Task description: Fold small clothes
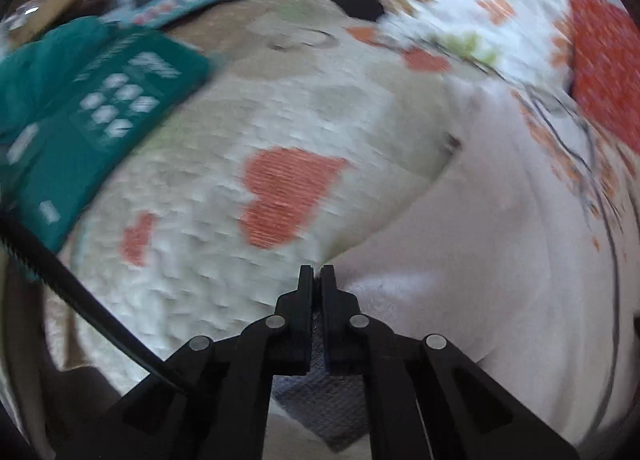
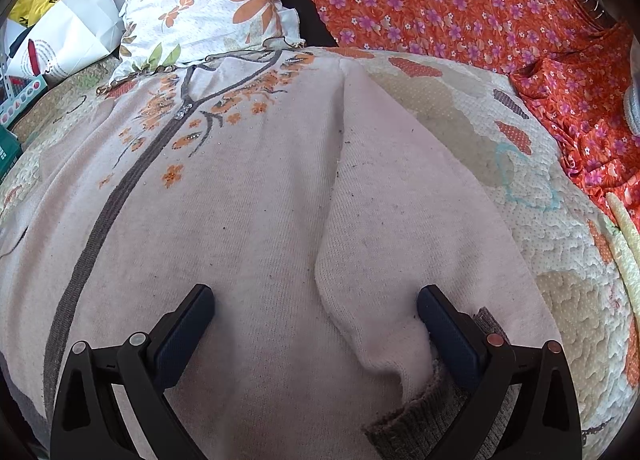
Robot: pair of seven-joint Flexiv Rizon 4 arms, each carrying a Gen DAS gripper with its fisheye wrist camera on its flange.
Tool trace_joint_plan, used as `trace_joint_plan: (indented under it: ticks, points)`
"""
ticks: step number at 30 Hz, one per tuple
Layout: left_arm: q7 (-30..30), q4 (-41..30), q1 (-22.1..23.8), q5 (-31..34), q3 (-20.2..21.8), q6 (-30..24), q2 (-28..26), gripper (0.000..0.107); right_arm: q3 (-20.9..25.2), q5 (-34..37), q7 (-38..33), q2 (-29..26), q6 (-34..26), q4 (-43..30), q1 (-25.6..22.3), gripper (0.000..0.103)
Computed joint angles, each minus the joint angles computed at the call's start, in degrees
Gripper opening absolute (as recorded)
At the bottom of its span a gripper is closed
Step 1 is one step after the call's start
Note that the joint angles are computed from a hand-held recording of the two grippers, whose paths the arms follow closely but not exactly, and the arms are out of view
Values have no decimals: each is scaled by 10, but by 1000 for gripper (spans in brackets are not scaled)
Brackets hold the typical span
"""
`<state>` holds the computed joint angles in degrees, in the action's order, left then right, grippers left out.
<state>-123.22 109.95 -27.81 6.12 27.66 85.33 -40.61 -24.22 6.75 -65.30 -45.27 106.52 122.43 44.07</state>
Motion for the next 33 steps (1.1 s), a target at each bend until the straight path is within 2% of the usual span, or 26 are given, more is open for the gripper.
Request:
trace_joint_plan:
  ticks: [4,5,7,10,13,15,16,17,19,22,24,25,26,27,28,30,33]
  points:
    - [-114,-23,-114,23,156,-75,-35,3,-1,1,0,-1,0,0,1,103]
    - [-139,-25,-125,26,177,-97,-40,4,-1,1,0,-1,0,0,2,103]
    - [-160,-21,-114,29,177,-112,-34,4,-2,2,0,-1,0,0,3,103]
    - [-188,12,-78,43,149,-34,-11,5,-3,2,1,-2,0,0,3,103]
    - [-218,17,-125,72,190,24,-22,26,-2,3,1,-3,1,0,3,103]
    - [-229,28,-159,71,219,78,-35,48,2,3,0,-3,8,1,-1,103]
    - [-229,32,-167,68,222,105,-37,52,8,4,0,-2,13,1,-6,103]
    - [-225,35,-164,66,212,132,-36,59,17,3,-2,1,17,1,-15,103]
    - [-205,35,-139,68,170,168,-27,61,34,1,-5,5,19,-1,-33,103]
    - [-150,20,-73,89,66,182,-5,62,21,-4,-11,8,-2,-2,-19,103]
    - [-108,10,-21,103,-12,172,4,62,50,-23,-19,38,-8,7,-53,93]
    - [-94,10,-8,103,-34,174,4,62,79,-25,-19,56,7,16,-83,79]
    - [-81,8,5,103,-55,176,3,62,110,-30,-12,75,28,26,-117,77]
    - [-70,8,8,100,-64,175,0,62,123,-21,-9,104,47,47,-136,77]
    - [-58,6,11,97,-73,174,-3,62,122,-10,-16,123,48,58,-139,77]
    - [-36,4,20,90,-91,169,-9,62,84,9,-33,171,28,92,-116,77]
    - [-9,11,39,77,-117,173,-11,62,31,11,-44,212,-19,126,-82,77]
